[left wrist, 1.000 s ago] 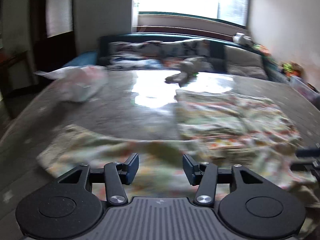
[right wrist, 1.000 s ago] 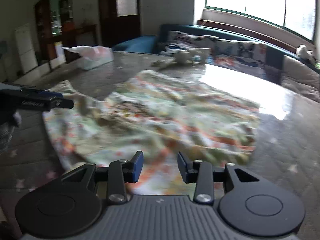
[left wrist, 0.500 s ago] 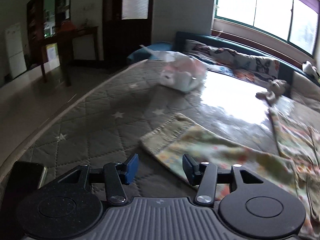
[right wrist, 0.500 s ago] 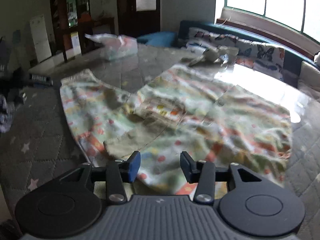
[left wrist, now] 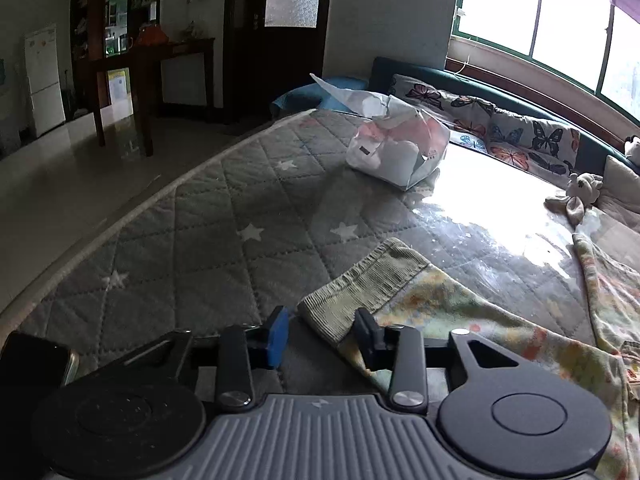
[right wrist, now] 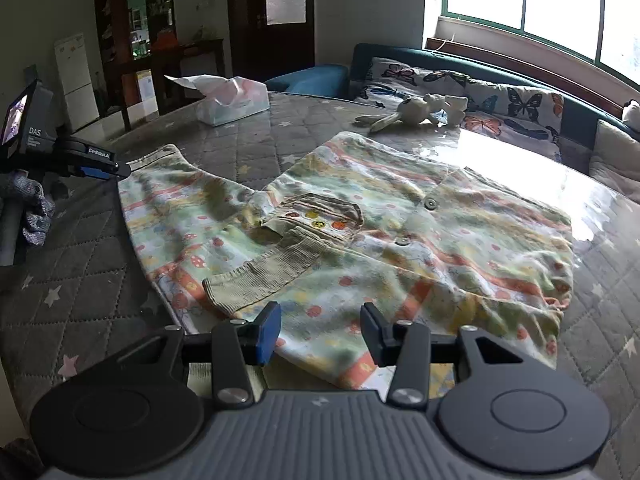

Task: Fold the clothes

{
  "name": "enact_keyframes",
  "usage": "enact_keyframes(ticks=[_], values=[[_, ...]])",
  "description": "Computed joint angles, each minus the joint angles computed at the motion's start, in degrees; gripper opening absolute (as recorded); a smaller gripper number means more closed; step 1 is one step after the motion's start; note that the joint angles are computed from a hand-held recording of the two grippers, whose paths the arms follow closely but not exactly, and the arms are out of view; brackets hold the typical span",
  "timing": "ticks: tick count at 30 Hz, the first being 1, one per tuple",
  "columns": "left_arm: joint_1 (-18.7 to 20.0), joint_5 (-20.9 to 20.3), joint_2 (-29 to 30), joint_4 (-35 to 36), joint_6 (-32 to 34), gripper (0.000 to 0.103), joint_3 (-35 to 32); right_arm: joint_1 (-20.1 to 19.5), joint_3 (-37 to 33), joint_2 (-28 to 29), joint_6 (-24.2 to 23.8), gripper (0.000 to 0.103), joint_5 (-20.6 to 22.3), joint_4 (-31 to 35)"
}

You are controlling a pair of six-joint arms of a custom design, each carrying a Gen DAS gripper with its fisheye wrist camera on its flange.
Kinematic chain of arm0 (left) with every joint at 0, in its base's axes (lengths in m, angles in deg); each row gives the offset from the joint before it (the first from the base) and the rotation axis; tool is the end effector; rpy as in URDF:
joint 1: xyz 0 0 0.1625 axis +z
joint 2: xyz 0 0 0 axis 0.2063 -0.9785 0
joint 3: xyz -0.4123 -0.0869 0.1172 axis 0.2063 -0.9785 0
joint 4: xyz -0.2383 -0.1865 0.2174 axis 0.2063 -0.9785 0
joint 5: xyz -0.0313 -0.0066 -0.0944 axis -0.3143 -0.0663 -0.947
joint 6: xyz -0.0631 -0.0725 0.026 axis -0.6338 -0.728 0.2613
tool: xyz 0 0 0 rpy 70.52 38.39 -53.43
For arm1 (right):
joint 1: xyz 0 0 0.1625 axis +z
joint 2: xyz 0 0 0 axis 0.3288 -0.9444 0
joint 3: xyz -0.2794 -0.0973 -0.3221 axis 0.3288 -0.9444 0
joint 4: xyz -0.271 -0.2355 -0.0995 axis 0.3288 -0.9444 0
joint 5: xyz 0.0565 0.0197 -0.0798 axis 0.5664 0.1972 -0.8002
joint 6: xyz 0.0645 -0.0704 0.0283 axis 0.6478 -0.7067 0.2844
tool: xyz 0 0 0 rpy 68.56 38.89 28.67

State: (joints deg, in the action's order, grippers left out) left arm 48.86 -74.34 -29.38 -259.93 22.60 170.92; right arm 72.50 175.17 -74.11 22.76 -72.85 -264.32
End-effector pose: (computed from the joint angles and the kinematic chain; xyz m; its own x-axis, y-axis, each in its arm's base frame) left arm 0.0394 -0.3943 0.1821 -0.6662 -0.4975 -0.5557 0.2608 0.5426 -0.7985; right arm 0.1249 -0.3639 0.0313 -0.5930 -0.5768 0.5618 -0.7856 0.5673 -0.2468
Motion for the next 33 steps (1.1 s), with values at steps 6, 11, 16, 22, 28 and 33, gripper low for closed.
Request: enact_keyframes(ticks=[6, 11, 16, 22, 28, 33], values=[[0.60, -2.58, 0.39, -2.34, 2.56, 0.011, -0.58, -0.92, 0.98, -0.02, 0.78, 0.044, 0.70, -2.04], [-1.75, -3.29, 1.21, -5.58, 3.66, 0.006, 0.25, -1.52, 1.85, -0.01, 1.00, 0.045, 0.93, -4.21], [-9.70, -5.26, 0.83, -6.76, 2.45, 0.006, 3.21, -2.50, 2.61, -0.88, 1.91, 0.044, 1.56, -5.76], [-16.60, -14.30, 1.03, -4.71, 0.96, 0.006, 3.74, -4.66, 3.99, -2.20, 3.37, 0.044, 3.34, -8.27], [-19.24, -27.10, 4.09, -3.11, 1.93, 0.006, 0.60, -7.21, 5.67, -3.17, 4.29, 0.044, 4.24, -12.01], [-18.85, -33.70, 7.86, 3.65, 1.94, 0.006, -3.00, -9.46, 7.05, -4.28, 5.84, 0.044, 5.03, -14.75]])
